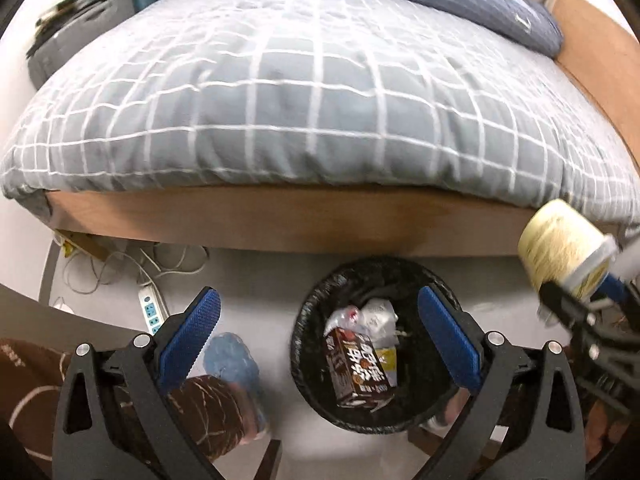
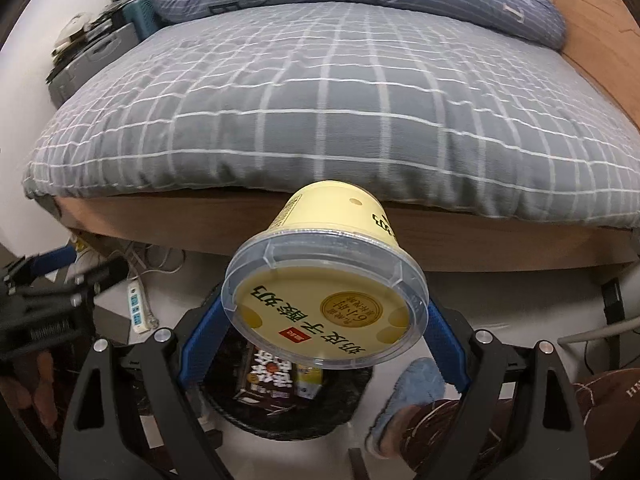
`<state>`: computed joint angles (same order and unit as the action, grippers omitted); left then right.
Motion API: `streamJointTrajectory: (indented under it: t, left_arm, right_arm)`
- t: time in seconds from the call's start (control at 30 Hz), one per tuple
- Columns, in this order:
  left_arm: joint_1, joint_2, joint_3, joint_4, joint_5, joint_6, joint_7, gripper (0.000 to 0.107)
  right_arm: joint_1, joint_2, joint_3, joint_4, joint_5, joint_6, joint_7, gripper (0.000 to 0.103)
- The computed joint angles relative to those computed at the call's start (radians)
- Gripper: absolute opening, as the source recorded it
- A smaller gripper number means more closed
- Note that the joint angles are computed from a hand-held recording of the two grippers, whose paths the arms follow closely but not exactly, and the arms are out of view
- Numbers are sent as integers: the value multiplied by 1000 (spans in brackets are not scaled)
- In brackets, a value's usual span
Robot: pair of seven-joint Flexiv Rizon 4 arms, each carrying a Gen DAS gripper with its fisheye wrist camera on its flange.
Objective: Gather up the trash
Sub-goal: 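Open the left tool over the bin while the right tool drops the yogurt cup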
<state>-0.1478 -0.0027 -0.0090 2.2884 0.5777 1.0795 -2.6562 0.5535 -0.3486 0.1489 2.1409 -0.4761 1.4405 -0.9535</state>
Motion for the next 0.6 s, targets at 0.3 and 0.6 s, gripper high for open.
streamJointTrajectory:
  t: [0.3, 0.6]
  left_arm:
    - [39, 65, 3, 47, 45, -4, -19, 97]
    - [70, 73, -18, 62, 61, -5, -37, 97]
  right_arm:
    - [31, -42, 52, -47, 28, -54, -33, 85]
    - [74, -49, 15, -53, -8, -71, -2, 86]
